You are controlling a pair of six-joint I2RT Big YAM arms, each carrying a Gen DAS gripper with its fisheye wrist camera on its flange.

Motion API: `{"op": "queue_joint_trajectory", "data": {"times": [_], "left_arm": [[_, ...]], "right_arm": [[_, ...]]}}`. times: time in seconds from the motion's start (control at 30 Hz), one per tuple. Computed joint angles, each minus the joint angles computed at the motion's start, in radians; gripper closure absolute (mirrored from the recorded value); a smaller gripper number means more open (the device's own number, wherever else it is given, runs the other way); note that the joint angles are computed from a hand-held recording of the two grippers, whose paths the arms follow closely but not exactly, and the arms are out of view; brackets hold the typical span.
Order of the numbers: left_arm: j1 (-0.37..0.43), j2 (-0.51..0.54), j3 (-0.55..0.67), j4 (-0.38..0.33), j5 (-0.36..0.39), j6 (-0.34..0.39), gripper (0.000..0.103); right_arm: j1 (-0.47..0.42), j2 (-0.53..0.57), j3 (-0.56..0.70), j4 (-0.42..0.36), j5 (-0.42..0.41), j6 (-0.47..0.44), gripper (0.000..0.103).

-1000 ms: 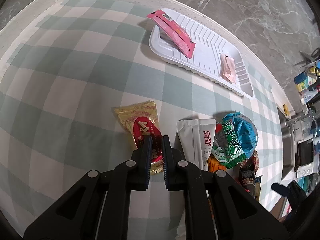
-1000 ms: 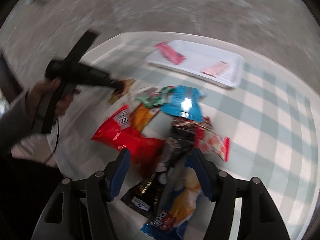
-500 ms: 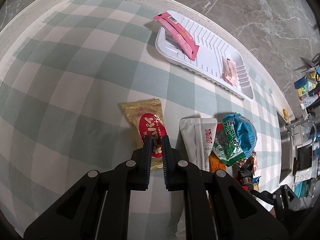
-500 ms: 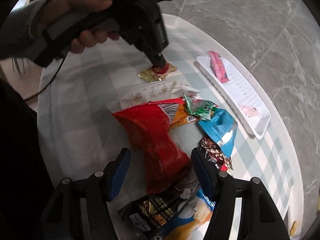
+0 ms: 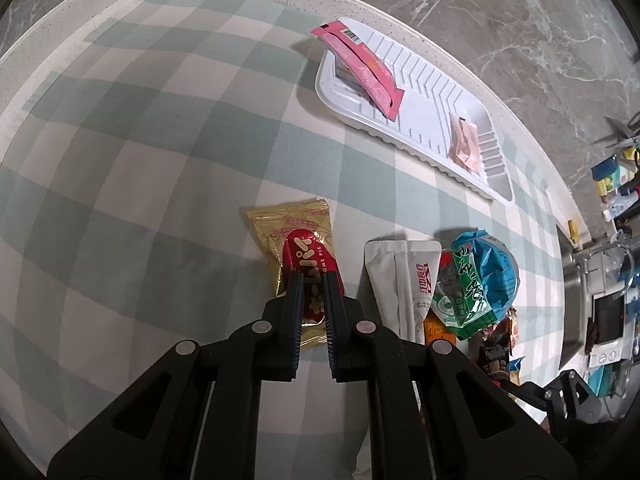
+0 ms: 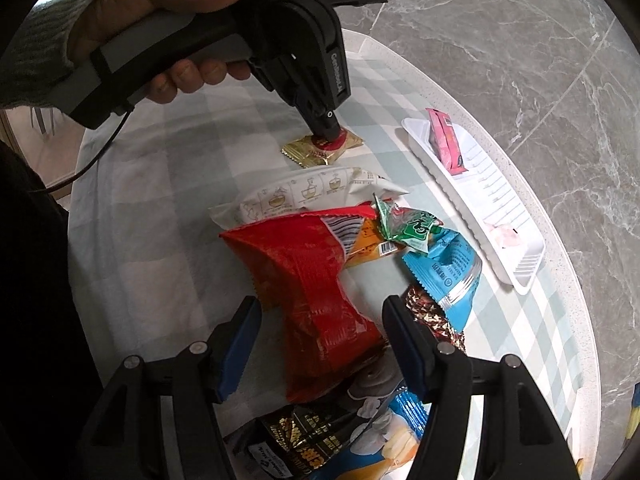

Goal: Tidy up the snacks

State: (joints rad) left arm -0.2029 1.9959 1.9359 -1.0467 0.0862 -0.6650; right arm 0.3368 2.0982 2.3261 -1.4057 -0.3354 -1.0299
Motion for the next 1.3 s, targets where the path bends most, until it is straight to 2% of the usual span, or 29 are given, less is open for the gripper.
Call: {"op": "queue_joint_trajectory", "data": {"times": [0.13, 0.3, 0.57, 0.8, 1.0, 1.1, 1.2, 1.3], "left_arm": [[0.004, -0.001, -0.007, 0.019, 0.031, -0.01, 0.094], [-0.003, -0.002, -0.014, 0.035, 0.02, 0.029, 0.094], [-0.007, -0.013, -0.048, 0.092, 0.018, 0.051, 0.093], [-0.021, -0.022, -0.065, 0.116, -0.03, 0.097, 0.093], [-0.012, -0.041, -0.105, 0.16, -0.003, 0.083, 0.093], [-0.001, -0.055, -0.135, 0.196, 0.031, 0.044, 0.093], [0.019, -0.083, -0.201, 0.284, 0.099, -0.026, 0.093], [0.053, -0.11, -0.283, 0.408, 0.213, -0.114, 0.093]], "right_arm": [[-0.001, 0.007, 0.01, -0.009, -0.005, 0.001, 0.037], [-0.001, 0.012, 0.017, -0.022, -0.012, 0.003, 0.037], [0.002, 0.019, 0.022, -0.028, -0.017, 0.005, 0.036], [0.003, 0.021, 0.021, -0.035, -0.019, 0.012, 0.033], [0.002, 0.013, 0.006, -0.032, -0.022, 0.02, 0.033], [0.002, 0.005, -0.006, -0.026, -0.023, 0.022, 0.033], [0.0, -0.003, -0.019, -0.015, -0.024, 0.021, 0.033], [-0.001, -0.009, -0.029, -0.009, -0.026, 0.02, 0.033]]}}
